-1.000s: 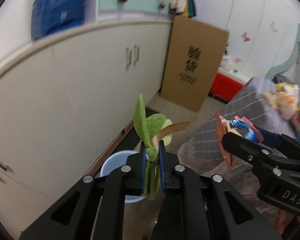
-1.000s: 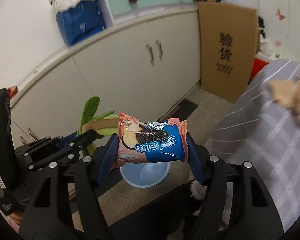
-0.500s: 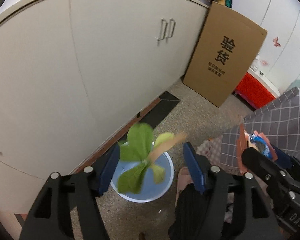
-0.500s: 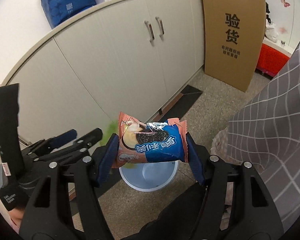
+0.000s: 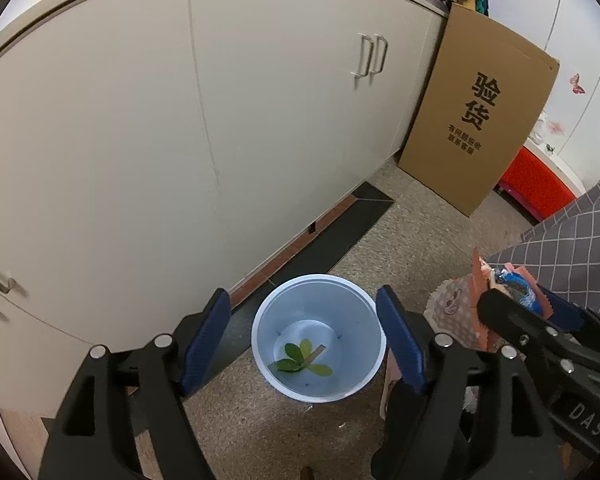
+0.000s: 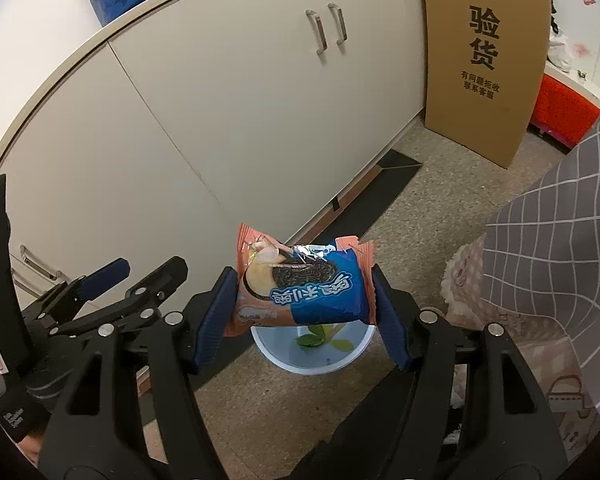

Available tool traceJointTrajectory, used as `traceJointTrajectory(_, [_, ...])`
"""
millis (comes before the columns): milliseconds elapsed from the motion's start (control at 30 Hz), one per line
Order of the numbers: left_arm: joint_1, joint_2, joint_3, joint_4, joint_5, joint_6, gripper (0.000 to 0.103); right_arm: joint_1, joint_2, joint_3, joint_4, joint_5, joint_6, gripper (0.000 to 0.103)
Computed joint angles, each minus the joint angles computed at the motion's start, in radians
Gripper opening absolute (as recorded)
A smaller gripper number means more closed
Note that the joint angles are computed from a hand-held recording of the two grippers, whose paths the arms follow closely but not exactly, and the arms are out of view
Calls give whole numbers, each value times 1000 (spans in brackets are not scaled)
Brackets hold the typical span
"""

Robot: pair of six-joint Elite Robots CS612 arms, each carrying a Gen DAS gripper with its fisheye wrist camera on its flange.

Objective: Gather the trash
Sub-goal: 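Carry both items to the blue bin and open both tools to drop them, then return both tools to the table and grasp the orange bread bag with the left tool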

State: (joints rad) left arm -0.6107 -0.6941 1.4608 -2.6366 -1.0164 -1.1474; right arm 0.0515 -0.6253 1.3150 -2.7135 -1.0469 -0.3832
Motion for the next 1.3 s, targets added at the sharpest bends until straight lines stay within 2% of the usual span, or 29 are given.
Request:
traceJointTrajectory(267, [4, -19, 36, 16, 7, -58, 75, 16, 12, -19, -21, 21, 1, 66])
traceJointTrajectory(333, [7, -20, 35, 31, 8, -82, 75, 19, 22, -32, -41, 41, 23, 71])
traceJointTrajectory(400, [8, -24, 36, 61, 15, -107, 75, 22, 28, -36, -64, 46, 39, 85])
traceJointTrajectory(467, [6, -24, 25, 109, 36, -121, 75, 24, 29, -37, -77, 43, 41, 85])
traceJointTrajectory(700, [-3, -39, 31, 116, 57, -122, 77, 8, -3, 10, -103, 38, 24, 87])
traceJointTrajectory(1033, [-42, -55, 19, 57, 89, -32, 77, -45, -81, 119, -280, -13, 57, 87])
traceJointTrajectory(1300, [-95, -56, -27, -36, 117, 102, 77, -125, -151, 217, -456, 29, 126, 87])
